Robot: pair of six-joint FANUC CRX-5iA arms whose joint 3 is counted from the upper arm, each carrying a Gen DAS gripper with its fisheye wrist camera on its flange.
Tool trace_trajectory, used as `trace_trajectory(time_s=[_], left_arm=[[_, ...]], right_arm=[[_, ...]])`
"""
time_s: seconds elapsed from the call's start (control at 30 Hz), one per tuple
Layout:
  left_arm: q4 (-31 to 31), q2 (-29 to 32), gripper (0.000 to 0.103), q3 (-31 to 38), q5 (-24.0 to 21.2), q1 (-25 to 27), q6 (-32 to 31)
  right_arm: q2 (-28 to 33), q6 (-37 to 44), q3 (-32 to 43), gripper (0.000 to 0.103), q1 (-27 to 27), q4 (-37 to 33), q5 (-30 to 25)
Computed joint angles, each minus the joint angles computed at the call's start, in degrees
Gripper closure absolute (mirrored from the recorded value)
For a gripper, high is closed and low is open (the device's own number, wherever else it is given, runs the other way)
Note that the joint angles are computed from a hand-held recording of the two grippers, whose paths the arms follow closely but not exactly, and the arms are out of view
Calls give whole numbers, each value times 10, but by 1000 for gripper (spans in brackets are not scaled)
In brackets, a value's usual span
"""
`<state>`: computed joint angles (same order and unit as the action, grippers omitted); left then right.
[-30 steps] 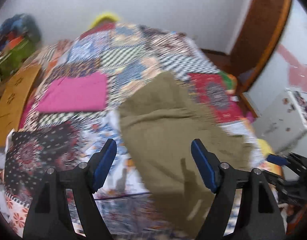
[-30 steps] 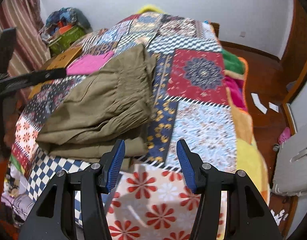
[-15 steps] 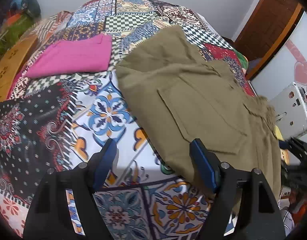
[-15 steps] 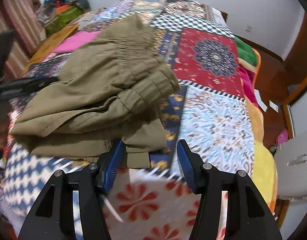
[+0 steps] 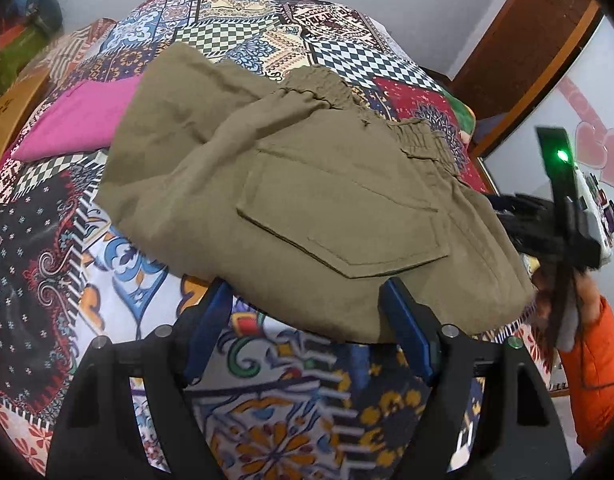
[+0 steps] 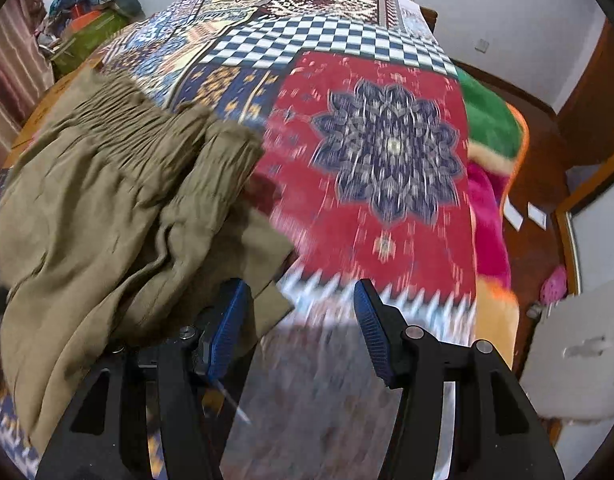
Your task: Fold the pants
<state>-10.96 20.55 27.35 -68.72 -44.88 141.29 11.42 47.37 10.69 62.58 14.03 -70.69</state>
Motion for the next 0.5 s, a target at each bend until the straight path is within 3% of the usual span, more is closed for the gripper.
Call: trace_trajectory(time_s=[0.13, 0.27, 0.4, 0.5], left_arm=[[16, 0, 24, -12, 23, 8, 14], [0, 7, 24, 4, 9, 2, 19], [-9, -17, 25, -19, 20, 1, 41], [-50, -30, 25, -10, -7, -13, 52]], right_arm=[[28, 20, 26, 52, -19, 12, 18], [51, 37, 50, 52, -27, 19, 23], [47, 32, 51, 52, -22, 32, 7], [26, 15, 35, 52, -17, 44, 0]])
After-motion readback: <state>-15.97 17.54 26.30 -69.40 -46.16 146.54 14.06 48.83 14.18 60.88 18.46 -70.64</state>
